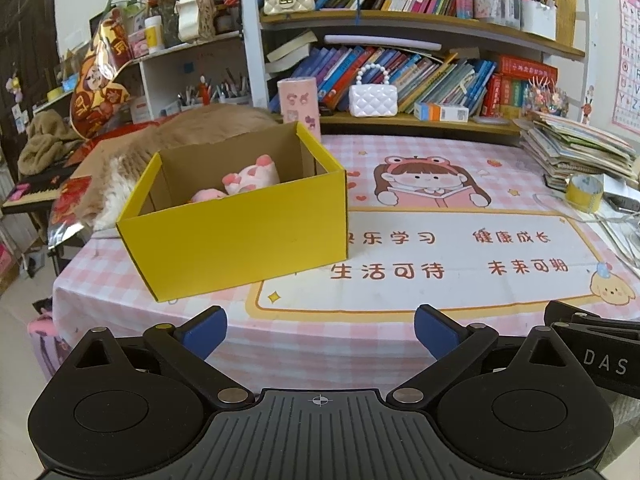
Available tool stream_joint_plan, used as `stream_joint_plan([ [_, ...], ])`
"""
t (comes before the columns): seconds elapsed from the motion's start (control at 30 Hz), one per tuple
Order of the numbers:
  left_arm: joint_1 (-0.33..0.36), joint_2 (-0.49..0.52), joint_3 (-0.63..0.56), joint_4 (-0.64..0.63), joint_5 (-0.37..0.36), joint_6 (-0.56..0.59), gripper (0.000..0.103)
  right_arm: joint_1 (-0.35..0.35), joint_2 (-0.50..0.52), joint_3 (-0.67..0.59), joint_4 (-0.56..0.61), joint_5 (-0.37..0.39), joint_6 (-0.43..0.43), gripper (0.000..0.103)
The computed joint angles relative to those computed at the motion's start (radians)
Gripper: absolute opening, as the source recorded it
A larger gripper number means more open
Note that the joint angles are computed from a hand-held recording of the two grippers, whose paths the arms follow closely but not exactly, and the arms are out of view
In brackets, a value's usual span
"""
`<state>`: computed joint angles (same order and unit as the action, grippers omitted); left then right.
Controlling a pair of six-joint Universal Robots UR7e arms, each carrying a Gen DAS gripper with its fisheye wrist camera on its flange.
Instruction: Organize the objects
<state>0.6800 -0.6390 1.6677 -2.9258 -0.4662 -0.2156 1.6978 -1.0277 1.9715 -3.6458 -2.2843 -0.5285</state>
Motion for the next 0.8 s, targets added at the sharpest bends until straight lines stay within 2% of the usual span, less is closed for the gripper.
stream_joint_plan([
  [0.37, 0.0, 0.003, -0.006, 0.013, -0.002, 0.001, 0.102, 0.0, 0.004, -0.005, 0.005, -0.014, 0.0, 0.102],
  [0.6, 0.01, -0.008, -0.011, 0.088, -0.01, -0.061, 0.103, -0.002, 0.01, -0.013, 0.019, -0.019, -0.002, 0.102],
  [0.8, 0.012, -0.006, -0.007, 0.038, -0.024, -0.033, 0.103, 0.0, 0.017, -0.022, 0.025, -0.027, -0.009, 0.102],
])
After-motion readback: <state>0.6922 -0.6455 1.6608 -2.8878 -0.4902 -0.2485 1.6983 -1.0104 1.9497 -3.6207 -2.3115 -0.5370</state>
